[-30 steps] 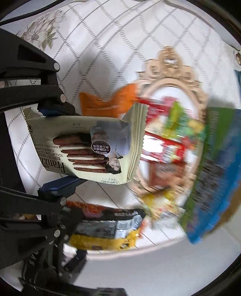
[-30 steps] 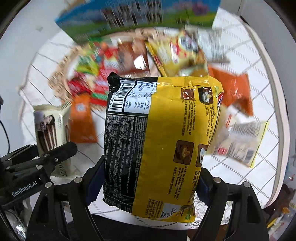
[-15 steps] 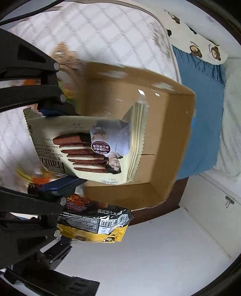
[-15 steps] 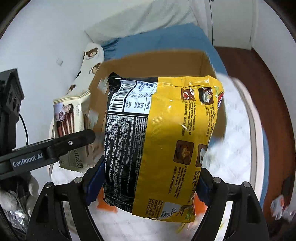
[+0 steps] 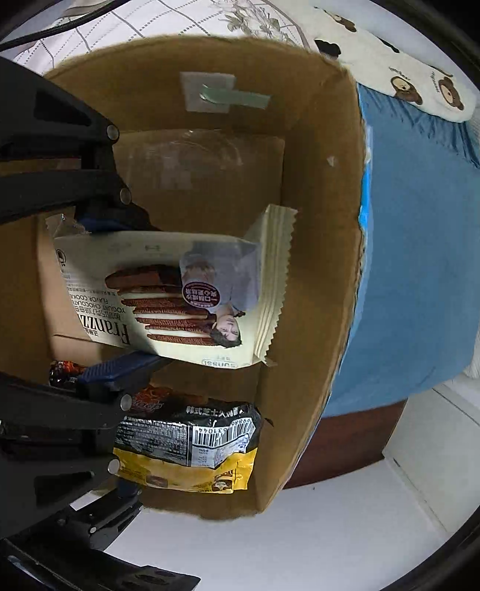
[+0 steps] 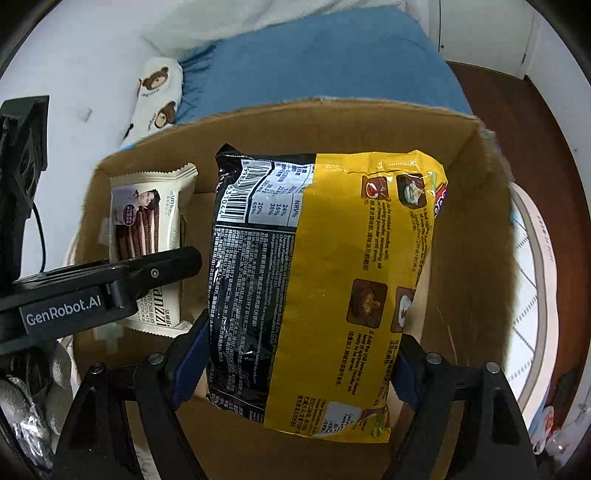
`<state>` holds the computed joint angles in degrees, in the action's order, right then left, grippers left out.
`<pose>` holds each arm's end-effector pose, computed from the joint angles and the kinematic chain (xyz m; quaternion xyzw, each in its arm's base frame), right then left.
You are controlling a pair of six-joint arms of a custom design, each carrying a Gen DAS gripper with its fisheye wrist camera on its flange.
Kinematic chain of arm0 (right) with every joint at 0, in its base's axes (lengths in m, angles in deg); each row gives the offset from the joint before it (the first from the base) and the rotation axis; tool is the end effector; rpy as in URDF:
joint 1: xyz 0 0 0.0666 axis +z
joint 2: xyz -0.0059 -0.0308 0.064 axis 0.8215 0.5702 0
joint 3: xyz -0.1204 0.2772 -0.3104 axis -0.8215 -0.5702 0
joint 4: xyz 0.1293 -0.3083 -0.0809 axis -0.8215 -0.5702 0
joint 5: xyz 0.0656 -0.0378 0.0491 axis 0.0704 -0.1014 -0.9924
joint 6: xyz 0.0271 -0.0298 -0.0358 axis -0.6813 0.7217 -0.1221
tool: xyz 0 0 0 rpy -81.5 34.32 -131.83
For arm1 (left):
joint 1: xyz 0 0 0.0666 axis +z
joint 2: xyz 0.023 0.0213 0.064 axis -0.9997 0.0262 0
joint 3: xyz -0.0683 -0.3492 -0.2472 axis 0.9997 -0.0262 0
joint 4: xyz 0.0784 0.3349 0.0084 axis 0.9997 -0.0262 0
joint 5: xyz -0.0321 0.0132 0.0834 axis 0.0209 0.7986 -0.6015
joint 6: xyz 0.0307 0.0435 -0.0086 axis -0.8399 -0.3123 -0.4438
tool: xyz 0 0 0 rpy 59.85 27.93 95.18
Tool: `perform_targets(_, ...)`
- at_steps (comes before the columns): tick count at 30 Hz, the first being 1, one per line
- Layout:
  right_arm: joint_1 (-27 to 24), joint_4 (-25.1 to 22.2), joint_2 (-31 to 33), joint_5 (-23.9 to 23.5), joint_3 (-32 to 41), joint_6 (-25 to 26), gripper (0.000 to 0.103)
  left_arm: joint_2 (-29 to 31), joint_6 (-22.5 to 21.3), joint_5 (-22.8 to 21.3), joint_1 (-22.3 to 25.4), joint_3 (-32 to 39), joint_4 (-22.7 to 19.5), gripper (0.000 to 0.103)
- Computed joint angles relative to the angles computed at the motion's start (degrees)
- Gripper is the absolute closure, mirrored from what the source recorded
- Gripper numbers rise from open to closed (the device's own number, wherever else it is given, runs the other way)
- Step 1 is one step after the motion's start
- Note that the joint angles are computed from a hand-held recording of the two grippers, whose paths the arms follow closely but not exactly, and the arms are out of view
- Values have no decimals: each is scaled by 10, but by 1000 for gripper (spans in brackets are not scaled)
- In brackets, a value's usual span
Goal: Organize snacks
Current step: 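Carry both packs into the cardboard box and open both tools, then grasp the orange packet with the left tool while the right tool grasps the clear bread bag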
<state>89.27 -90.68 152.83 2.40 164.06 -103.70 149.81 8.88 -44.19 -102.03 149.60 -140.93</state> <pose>0.4236 0.2900 0.4221 0.1236 0.9790 0.1413 0.0792 0.5242 -0.1343 0.4191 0.1341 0.9852 -0.1062 0.0054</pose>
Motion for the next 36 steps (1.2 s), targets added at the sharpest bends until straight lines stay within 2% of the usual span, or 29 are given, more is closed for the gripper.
perform_targets(3,-7,12,13,-21,-1,4,17,8,9,-26,-6,2,10,50)
perform_targets(4,-9,19,15,-26,-5,5,17,8,3,-31,-6,-4,19,46)
perform_targets(5,-13,17,19,-28,-4,13,10,3,-1,-39,-8,-11,26,39)
perform_targets(6,-15,9,22,-27,0,17,5,4,-1,-43,-7,-13,30,23)
perform_targets(7,-17,2,24,-23,4,19,3,6,-2,-40,-5,-13,30,15)
perform_targets(15,-17,-18,8,-4,-8,0,3,-11,-3,-70,-8,-35,49,14)
perform_targets(20,28,-44,-9,41,0,-58,3,-45,-9,-84,-6,-59,75,14)
perform_targets(26,63,-89,-36,95,19,-102,3,-104,-9,-93,-3,-105,106,14)
perform_targets(30,84,-130,-38,137,47,-114,3,-147,-13,-96,-6,-135,122,14)
perform_targets(36,109,-169,-43,183,81,-141,3,-176,-30,-93,5,-132,128,14)
